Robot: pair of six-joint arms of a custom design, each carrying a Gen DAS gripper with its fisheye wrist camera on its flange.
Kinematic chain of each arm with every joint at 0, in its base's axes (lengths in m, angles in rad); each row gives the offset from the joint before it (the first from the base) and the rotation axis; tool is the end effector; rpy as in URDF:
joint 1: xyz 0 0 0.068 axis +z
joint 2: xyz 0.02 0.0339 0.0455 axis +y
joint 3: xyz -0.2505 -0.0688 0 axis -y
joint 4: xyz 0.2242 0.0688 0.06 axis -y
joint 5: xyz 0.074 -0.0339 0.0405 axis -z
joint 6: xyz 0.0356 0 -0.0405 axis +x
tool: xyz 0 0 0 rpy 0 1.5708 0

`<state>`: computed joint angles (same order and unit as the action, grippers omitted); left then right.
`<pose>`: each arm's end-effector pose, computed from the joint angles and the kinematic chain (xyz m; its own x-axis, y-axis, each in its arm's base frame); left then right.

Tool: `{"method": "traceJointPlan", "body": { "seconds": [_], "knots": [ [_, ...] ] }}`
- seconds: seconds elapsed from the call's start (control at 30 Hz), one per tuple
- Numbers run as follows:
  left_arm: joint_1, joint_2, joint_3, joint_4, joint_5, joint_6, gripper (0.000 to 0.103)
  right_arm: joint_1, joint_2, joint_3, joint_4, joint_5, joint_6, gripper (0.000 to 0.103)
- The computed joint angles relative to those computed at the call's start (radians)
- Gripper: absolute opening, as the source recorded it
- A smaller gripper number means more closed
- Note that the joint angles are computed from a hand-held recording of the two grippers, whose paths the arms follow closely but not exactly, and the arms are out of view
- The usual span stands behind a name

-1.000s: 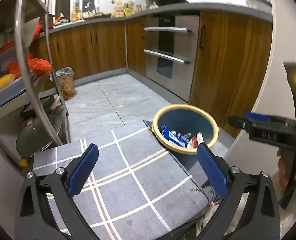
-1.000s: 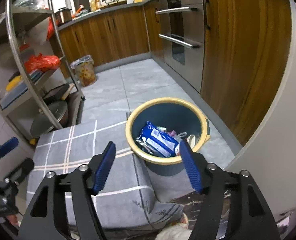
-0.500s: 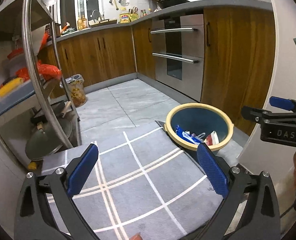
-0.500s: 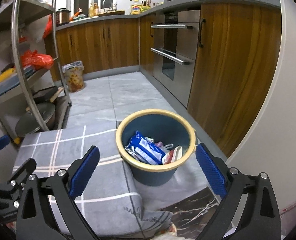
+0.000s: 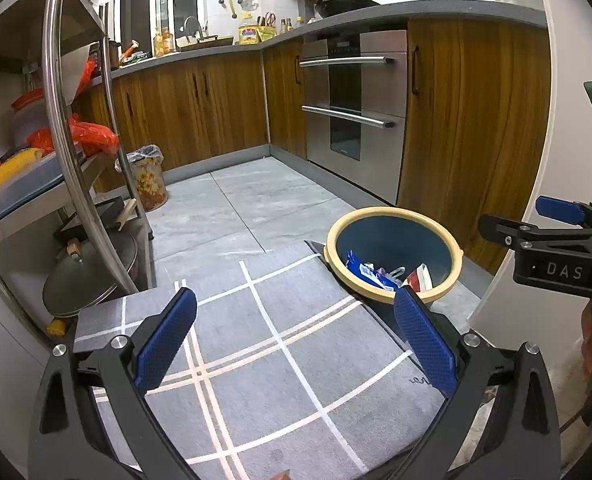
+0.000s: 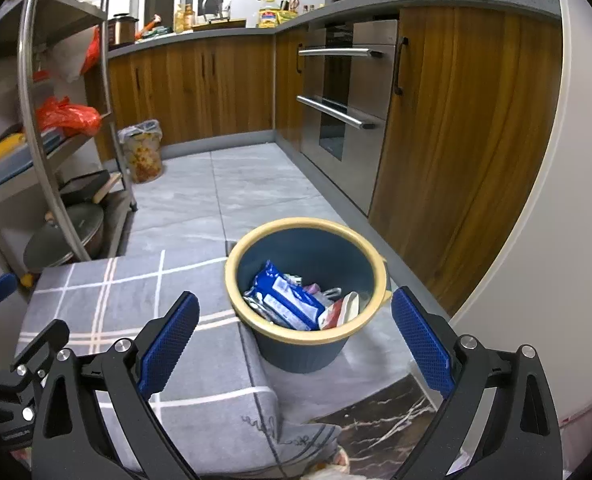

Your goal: Collect trash

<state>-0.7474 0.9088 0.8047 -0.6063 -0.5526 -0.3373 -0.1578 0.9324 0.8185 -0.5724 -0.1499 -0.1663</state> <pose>0.1406 -0.1048 0.2794 -0.5462 0.1222 -0.8287 0.1123 0.9911 0.0721 0.1833 -0.0238 0.2796 -0.6240 -0.0664 -0.7786 -0.0629 0.9974 -0.0347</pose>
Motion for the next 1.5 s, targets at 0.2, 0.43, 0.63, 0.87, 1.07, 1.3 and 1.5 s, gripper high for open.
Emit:
{"method": "traceJointPlan", "body": {
  "seconds": [0.2,0.43,0.63,0.87,1.07,1.3,1.5],
  "knots": [
    [-0.009,0.006,0.003,-0.002,-0.007,0.000,0.098,0.002,0.000,0.001,-0.002,0.004,0.004,0.096],
    [-0.019,0.012,0.004,-0.002,-0.020,-0.010,0.098,0.007,-0.004,0.001,-0.007,0.014,0.015,0.097],
    [-0.026,0.016,0.000,0.002,-0.023,-0.012,0.098,0.010,-0.004,0.006,-0.015,0.016,0.013,0.097],
    [-0.031,0.014,-0.001,0.000,-0.025,-0.015,0.098,0.016,-0.003,0.006,-0.017,0.022,0.017,0.097],
    [-0.037,0.009,-0.004,-0.004,-0.029,-0.016,0.098,0.017,-0.004,0.009,-0.021,0.024,0.018,0.097],
    [-0.038,0.013,-0.001,-0.004,-0.029,-0.018,0.097,0.017,-0.003,0.010,-0.023,0.023,0.017,0.097],
    [-0.039,0.013,-0.002,0.001,-0.026,-0.015,0.097,0.013,-0.005,0.009,-0.026,0.020,0.015,0.097]
  ]
}}
